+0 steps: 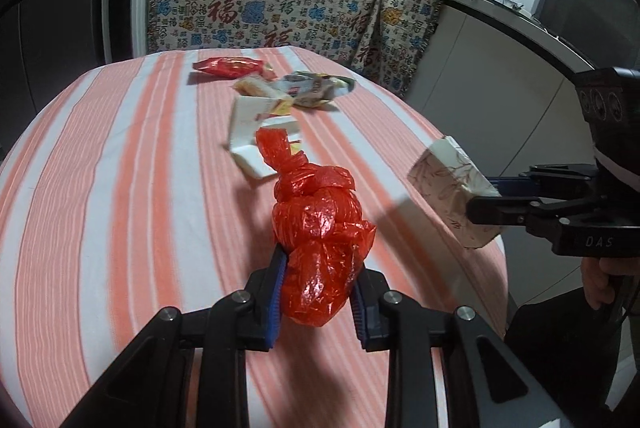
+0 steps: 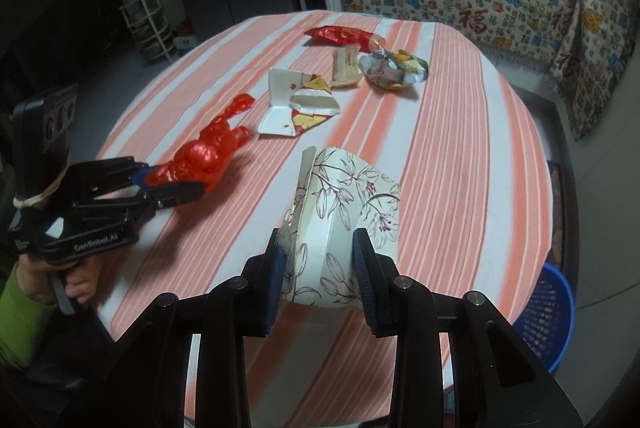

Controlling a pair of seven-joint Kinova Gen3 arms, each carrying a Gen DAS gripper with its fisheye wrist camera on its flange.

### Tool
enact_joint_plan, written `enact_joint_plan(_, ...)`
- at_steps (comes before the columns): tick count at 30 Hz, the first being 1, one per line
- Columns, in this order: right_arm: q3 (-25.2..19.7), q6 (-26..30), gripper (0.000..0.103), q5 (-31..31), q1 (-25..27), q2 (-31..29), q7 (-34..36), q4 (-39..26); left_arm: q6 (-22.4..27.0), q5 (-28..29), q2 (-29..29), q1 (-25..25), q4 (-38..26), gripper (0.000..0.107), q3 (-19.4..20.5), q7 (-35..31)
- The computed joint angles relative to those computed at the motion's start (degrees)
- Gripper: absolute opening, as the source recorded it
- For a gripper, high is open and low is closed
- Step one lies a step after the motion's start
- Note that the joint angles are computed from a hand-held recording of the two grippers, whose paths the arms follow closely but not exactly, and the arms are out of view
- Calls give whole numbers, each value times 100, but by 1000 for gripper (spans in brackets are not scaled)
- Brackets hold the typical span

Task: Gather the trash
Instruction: 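Carry the red bag and floral box to the blue wastebasket and release both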

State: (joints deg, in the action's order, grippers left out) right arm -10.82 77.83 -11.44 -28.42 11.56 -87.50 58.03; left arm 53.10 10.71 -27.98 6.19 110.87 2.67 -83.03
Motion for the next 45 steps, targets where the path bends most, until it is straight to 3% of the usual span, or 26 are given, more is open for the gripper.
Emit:
enact_joint_plan(12, 302, -257, 33, -991, 1015, -458, 245, 513, -179, -138, 773, 368, -726, 28, 927, 558)
enact_joint_plan(19, 750, -16, 34, -1198, 1922, -559, 449, 537, -384, -493, 1926, 931, -1666, 28, 1473, 1033)
enact_joint_plan(23, 940, 72, 34, -1166, 2373, -489, 571, 528, -394, -993, 2792, 1382, -2396, 28, 1692, 1510)
enact_joint_plan(29, 1114, 143, 34, -1208, 3023, -132, 689, 475, -312, -1585, 3976, 2217, -3474, 28, 1545, 1877)
enact_joint_plan(32, 1149, 152, 34, -1343, 3359, 63, 729, 493, -270, -1614, 4456, 2505, -3922, 28, 1367, 1846)
enact_joint_plan(39, 1127, 75, 34, -1669, 3952, 423, 752, 771, -125, -1383, 5309, 2921, -4705, 28, 954, 1561)
enact_joint_plan(45, 1096, 156, 35, -1836, 4211, 573, 715, 846, -16, -1189, 5710, 3056, -5008, 29, 764, 1438)
